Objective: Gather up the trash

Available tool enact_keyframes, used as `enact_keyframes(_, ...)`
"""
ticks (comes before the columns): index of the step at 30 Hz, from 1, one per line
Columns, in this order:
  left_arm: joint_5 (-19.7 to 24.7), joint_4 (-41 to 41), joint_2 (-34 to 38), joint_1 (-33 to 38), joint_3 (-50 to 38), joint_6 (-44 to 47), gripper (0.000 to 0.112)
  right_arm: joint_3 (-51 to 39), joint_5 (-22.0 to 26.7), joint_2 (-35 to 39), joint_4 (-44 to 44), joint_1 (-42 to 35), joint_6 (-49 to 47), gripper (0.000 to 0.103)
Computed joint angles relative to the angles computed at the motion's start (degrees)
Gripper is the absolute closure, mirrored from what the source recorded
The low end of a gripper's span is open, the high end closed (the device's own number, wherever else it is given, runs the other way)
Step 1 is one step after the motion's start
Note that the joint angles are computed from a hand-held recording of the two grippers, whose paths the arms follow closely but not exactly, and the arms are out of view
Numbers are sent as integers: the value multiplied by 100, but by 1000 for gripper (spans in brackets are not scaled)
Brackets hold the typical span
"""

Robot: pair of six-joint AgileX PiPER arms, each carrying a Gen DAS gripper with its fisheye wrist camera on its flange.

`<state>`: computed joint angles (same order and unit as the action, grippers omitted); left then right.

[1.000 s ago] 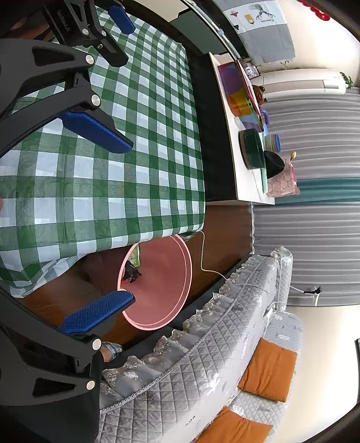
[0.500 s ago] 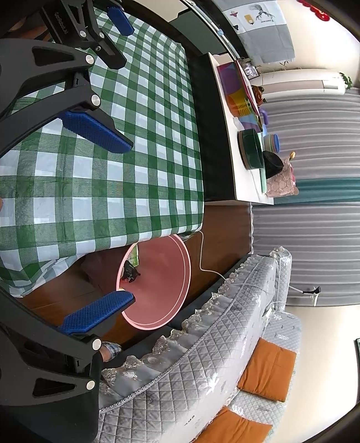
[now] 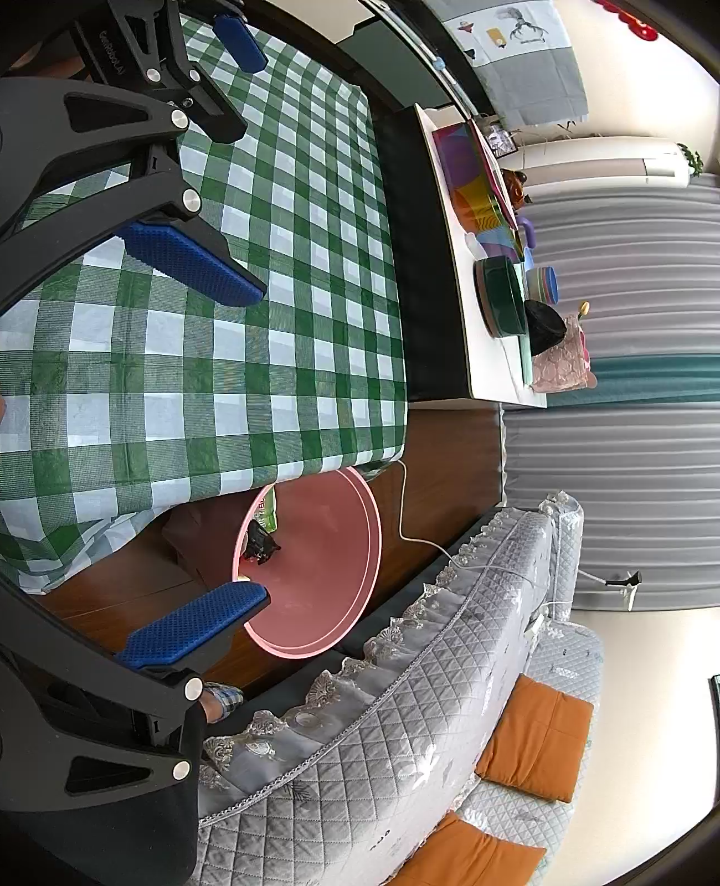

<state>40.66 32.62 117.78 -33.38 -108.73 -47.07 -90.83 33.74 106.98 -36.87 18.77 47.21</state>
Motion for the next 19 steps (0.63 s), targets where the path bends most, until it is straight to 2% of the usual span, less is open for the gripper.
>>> enact_keyframes(9,-9,-46,18,-4,-51,14,17,4,5,-8,19,-3,-19,5)
enact_keyframes(19,188,-109,122,5,-244,99,17,7,-2,-7,6,-4,-5,5)
